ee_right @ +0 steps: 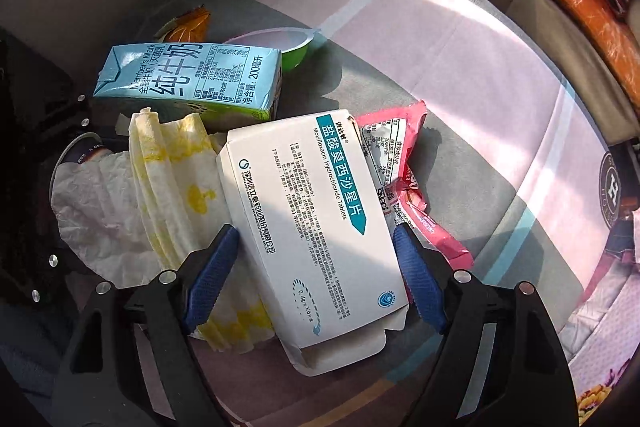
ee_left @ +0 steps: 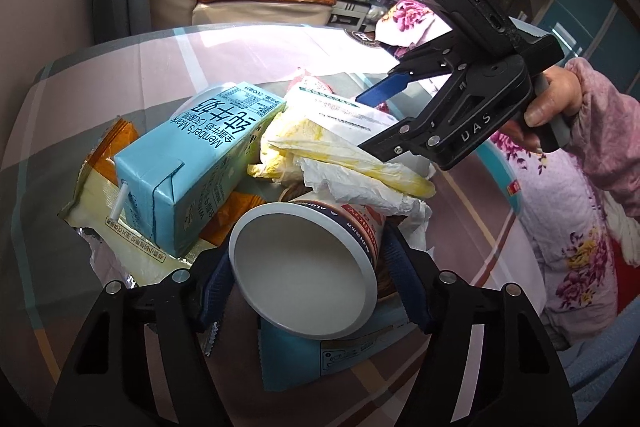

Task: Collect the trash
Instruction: 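Grasp the white medicine box with the right gripper while the left gripper grasps the yogurt cup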

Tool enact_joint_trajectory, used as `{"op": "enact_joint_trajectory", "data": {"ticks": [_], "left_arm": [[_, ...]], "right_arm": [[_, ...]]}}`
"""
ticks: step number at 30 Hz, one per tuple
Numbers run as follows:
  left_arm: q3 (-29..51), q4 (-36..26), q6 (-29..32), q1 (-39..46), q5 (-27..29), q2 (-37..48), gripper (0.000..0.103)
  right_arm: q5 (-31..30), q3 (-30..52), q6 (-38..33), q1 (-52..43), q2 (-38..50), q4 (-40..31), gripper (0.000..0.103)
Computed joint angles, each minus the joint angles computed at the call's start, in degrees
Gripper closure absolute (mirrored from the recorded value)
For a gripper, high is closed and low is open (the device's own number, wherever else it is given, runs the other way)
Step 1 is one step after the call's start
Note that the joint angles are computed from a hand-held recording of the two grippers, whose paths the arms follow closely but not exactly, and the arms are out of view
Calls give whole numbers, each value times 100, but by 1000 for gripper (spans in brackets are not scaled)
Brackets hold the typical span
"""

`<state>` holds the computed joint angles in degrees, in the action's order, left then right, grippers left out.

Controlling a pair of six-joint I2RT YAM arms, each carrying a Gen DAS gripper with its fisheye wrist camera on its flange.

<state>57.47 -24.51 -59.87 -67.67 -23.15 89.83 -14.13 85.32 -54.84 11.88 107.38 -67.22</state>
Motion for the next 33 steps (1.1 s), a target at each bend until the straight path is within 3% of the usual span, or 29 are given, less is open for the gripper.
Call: {"op": "enact_joint_trajectory", "data": {"ticks": [3,9,19,33], "left_arm": [[49,-139,-206,-101,-147,-34,36],[317,-554,-661,-536,-589,-59,39],[1515,-1568,-1259,-1401,-1312,459,43],[2425,-1801,-1961,-1731,-812,1779,40]], "right_arm": [[-21,-336,79,-132,-392,118,37],[-25,-913,182,-516,-1269,99,39],[-334,-1679,-33,-1706,-2449,-147,39],[-499,-2921,-1125,-3772,-3181,-324,40]]}}
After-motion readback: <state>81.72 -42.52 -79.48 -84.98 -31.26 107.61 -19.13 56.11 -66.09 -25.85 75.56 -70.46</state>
